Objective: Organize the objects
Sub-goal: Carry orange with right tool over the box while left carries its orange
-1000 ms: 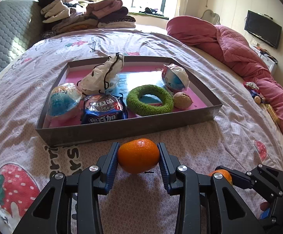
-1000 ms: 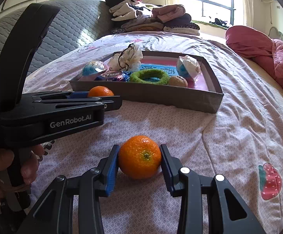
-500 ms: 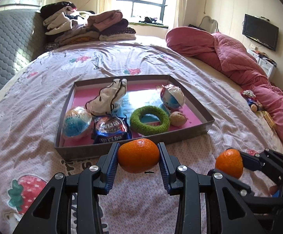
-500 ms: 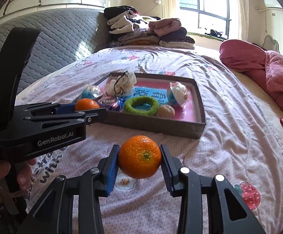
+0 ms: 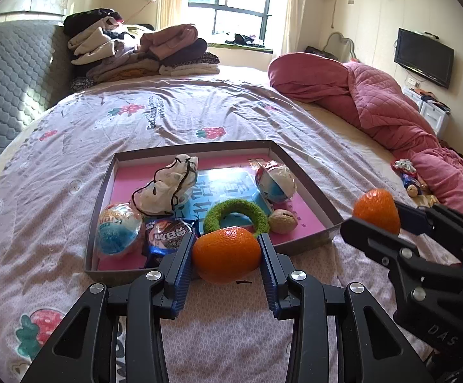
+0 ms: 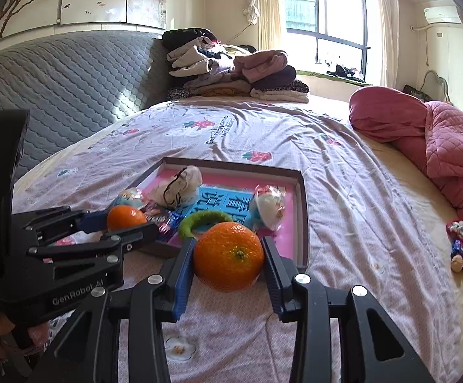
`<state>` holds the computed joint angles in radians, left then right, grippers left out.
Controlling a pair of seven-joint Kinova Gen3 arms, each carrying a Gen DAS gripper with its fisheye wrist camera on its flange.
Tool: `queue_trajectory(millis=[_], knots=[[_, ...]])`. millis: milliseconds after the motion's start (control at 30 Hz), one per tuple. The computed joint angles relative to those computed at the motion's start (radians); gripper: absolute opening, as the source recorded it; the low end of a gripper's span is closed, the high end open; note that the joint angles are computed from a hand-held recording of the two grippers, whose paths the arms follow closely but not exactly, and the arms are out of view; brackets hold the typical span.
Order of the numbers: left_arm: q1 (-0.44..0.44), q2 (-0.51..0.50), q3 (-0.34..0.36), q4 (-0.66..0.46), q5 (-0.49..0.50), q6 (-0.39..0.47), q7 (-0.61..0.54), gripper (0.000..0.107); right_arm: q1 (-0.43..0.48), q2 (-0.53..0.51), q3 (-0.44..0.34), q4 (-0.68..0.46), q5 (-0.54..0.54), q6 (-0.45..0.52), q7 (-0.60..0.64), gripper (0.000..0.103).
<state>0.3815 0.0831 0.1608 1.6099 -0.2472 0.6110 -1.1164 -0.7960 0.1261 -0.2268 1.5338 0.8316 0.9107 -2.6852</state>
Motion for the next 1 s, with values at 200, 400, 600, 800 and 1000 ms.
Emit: queue_trajectory(millis=[200,400,600,800,1000], knots=[[0.011,0.034,-0.005,-0.037,-0.013,0.004,0.004,0.04,0.02,0.013,0.019,-0.028,-0.006,-0.009,0.035,0.041],[0.03,0.064,-0.018,-0.078,-0.035,0.012,0.008,0.04,0.038,0.02,0.035,-0.036,-0.012,-0.027,0.053,0.041],[0.042,0.099,-0.03,-0.119,-0.033,0.025,0.002,0.04,0.058,0.041,0.054,-0.047,-0.035,-0.046,0.074,0.041],[0.051,0.144,-0.041,-0.153,-0.021,0.041,-0.018,0.04,0.077,0.06,0.075,-0.038,-0.076,-0.074,0.089,0.041],[0.055,0.183,-0.051,-0.174,0.001,0.048,-0.043,0.04,0.092,0.082,0.094,-0.031,-0.114,-0.095,0.118,0.041]])
